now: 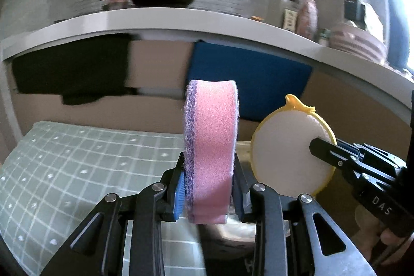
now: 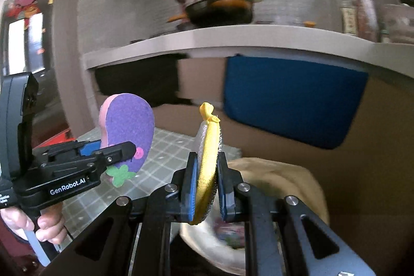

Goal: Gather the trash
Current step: 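Carry the sponge and scrubber over the bin with both tools, then open both tools to drop the sponge and scrubber into the bin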

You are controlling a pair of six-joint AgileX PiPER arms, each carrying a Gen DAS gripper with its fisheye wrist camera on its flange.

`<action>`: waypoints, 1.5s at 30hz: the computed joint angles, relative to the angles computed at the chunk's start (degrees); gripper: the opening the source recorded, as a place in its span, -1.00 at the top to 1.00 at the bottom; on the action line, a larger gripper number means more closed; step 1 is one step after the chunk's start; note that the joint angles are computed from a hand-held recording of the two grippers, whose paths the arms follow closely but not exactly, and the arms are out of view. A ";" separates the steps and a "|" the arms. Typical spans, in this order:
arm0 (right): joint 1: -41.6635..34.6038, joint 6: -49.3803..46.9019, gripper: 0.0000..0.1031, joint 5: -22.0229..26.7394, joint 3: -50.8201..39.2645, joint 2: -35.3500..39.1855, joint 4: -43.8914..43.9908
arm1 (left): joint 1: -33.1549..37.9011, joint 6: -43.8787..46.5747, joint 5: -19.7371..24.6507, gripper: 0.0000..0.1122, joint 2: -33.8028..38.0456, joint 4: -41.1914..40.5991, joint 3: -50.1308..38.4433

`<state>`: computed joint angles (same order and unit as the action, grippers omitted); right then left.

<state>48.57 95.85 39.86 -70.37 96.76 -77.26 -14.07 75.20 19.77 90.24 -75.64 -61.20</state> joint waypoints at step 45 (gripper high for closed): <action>-16.62 14.65 0.69 -11.03 8.87 9.95 -3.77 | -6.95 -21.90 9.25 0.39 30.11 19.77 -23.17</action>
<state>31.95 110.50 28.83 -61.50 106.70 -81.03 -21.02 53.30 29.02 120.35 -55.87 -84.37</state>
